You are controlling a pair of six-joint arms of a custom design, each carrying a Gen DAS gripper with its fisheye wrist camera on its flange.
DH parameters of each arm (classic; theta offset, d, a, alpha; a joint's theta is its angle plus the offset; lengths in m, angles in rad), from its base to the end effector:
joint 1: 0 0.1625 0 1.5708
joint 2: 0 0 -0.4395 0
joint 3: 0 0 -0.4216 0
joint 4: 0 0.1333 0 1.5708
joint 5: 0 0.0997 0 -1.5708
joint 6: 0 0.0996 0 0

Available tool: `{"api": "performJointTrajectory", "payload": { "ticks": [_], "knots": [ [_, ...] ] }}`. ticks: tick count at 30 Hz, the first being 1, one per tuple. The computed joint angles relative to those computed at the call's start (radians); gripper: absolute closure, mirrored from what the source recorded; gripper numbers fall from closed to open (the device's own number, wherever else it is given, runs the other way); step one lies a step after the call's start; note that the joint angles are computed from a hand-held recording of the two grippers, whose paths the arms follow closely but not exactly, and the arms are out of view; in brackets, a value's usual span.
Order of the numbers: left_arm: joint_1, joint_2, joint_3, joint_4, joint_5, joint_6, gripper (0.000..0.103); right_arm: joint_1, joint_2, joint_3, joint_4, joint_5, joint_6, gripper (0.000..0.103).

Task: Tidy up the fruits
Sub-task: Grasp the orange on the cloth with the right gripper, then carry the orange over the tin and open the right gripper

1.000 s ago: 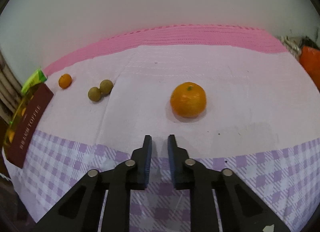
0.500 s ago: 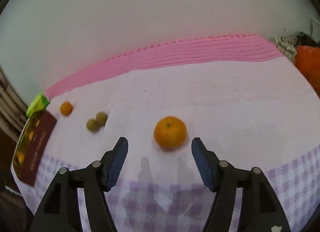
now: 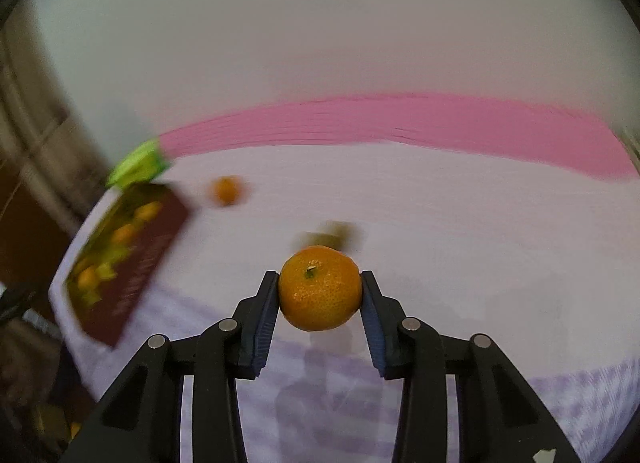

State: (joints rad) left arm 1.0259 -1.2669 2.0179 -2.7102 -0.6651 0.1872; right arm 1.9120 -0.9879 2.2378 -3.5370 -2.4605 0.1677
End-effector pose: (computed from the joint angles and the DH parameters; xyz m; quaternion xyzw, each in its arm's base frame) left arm -0.1068 -0.5846 0.2750 0.2370 0.8541 -0.2471 0.3916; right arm 0.2171 -0.4442 0.1475 -0.0770 -0.8553 0.4077 0.3104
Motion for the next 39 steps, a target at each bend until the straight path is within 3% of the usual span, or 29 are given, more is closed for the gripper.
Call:
{"api": "performJointTrajectory", "payload": {
  "ticks": [3,7,13,20,27,39],
  "knots": [
    [0.025,0.001,-0.029,0.033,0.004,-0.050,0.026,0.031,0.063,-0.123,0.070,0.123,-0.056,0.066],
    [0.044,0.006,-0.053,0.064,0.005,-0.097,0.026,0.056,0.160,-0.294,0.195,0.219,-0.115,0.066],
    [0.049,0.012,-0.058,0.093,0.017,-0.117,0.026,0.051,0.313,-0.538,0.389,0.301,-0.164,0.066],
    [0.054,0.017,-0.065,0.112,0.011,-0.109,0.026,0.039,0.444,-0.729,0.559,0.297,-0.197,0.066],
    [0.065,0.023,-0.085,0.165,-0.001,-0.142,0.026,0.024,0.517,-0.841,0.645,0.285,-0.196,0.066],
    [0.075,0.028,-0.105,0.220,-0.023,-0.167,0.026,0.013,0.567,-0.911,0.707,0.281,-0.171,0.065]
  ]
}}
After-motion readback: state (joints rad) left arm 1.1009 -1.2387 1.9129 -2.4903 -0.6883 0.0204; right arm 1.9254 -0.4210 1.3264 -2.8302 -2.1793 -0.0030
